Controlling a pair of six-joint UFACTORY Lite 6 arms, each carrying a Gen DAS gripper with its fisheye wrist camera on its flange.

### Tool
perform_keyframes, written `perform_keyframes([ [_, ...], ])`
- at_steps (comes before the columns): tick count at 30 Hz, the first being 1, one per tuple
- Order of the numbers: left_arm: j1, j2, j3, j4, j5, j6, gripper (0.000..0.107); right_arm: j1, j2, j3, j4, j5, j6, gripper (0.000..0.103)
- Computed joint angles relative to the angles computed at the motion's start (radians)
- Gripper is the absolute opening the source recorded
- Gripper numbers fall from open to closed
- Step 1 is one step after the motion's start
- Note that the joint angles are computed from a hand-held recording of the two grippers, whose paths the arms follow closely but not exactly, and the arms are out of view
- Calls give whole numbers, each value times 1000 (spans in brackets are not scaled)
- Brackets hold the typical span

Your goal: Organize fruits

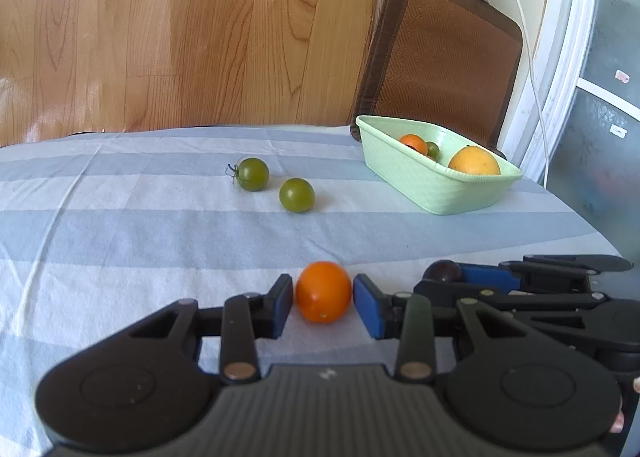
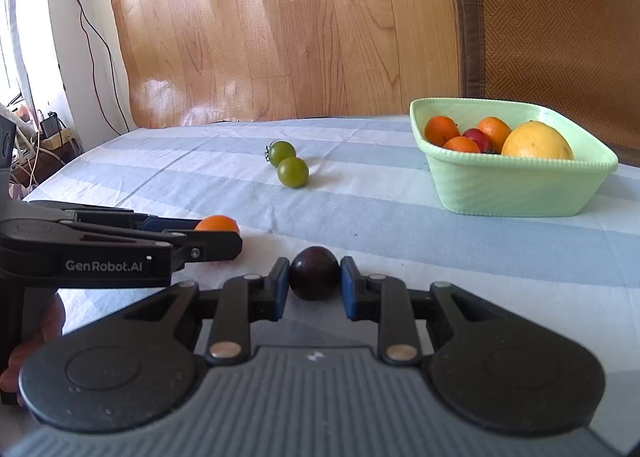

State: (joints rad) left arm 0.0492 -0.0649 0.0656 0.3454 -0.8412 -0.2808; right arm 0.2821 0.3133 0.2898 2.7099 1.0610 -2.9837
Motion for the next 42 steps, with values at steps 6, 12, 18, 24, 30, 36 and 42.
perform_keyframes([
  [6,-4,0,9,5,12,-6,31,-49,12,4,-75,22,37,29],
  [12,100,53,81,234,-4,-195,31,-129,-19,-5,-141,58,63,29],
  [18,-8,40,213,199,82,-243,31,-278,-115,38,-234,39,57,29],
  [24,-186,209,535,85,225,-240,31,-334,34,270,-150,10,89,29],
  [30,-302,486,915,54,375,-273,31,-395,181,407,-147,9,175,30],
  [36,-365,643,1100,-2,432,-242,33,-398,232,456,-131,28,197,31],
  [42,-331,614,1062,51,395,-316,34,-415,229,402,-73,144,162,50],
])
